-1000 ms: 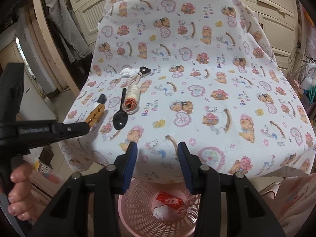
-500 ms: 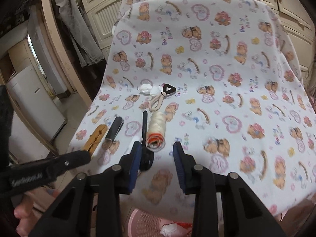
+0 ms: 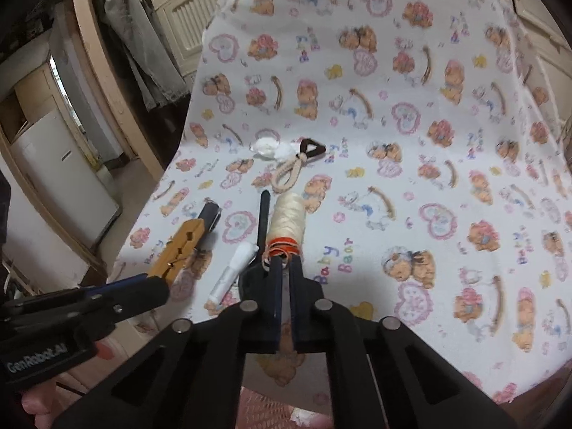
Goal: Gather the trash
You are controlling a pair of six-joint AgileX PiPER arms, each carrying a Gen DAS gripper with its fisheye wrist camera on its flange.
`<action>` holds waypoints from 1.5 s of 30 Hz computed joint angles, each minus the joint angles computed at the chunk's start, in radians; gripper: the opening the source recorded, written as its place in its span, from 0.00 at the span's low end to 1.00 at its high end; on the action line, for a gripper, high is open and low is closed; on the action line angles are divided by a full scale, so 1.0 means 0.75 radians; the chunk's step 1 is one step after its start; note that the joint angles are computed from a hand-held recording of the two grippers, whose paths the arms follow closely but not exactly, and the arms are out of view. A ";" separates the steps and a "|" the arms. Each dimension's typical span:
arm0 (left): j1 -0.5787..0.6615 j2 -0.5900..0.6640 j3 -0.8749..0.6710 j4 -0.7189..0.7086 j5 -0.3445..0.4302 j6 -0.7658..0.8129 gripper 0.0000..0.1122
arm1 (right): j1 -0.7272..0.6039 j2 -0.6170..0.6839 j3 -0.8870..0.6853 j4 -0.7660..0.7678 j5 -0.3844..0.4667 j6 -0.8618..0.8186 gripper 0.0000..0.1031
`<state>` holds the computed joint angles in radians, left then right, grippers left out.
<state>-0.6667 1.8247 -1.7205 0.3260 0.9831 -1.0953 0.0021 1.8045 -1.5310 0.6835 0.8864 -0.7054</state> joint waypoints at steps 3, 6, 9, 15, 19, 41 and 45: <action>-0.013 0.000 -0.005 0.007 0.002 0.004 0.11 | -0.021 -0.059 0.041 0.025 -0.019 -0.043 0.02; -0.026 -0.005 -0.005 0.027 0.011 -0.007 0.11 | -0.053 -0.090 0.054 0.058 -0.006 -0.066 0.02; -0.028 -0.022 0.022 0.032 0.002 -0.034 0.11 | -0.095 -0.084 0.036 0.110 0.058 -0.119 0.04; -0.020 -0.039 0.064 0.022 -0.011 -0.050 0.11 | -0.079 -0.065 0.033 0.076 0.009 -0.090 0.29; -0.016 -0.030 0.056 0.025 -0.002 -0.043 0.11 | -0.030 -0.046 0.033 0.034 -0.035 -0.061 0.29; 0.006 0.017 0.006 -0.023 0.004 -0.001 0.11 | 0.048 0.058 -0.022 -0.025 -0.052 0.031 0.12; 0.005 0.012 0.015 -0.015 0.009 -0.009 0.11 | 0.025 0.031 -0.001 0.036 -0.046 -0.022 0.12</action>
<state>-0.6627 1.8337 -1.7090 0.3149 0.9895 -1.1024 0.0207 1.8276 -1.5320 0.7101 0.8522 -0.7217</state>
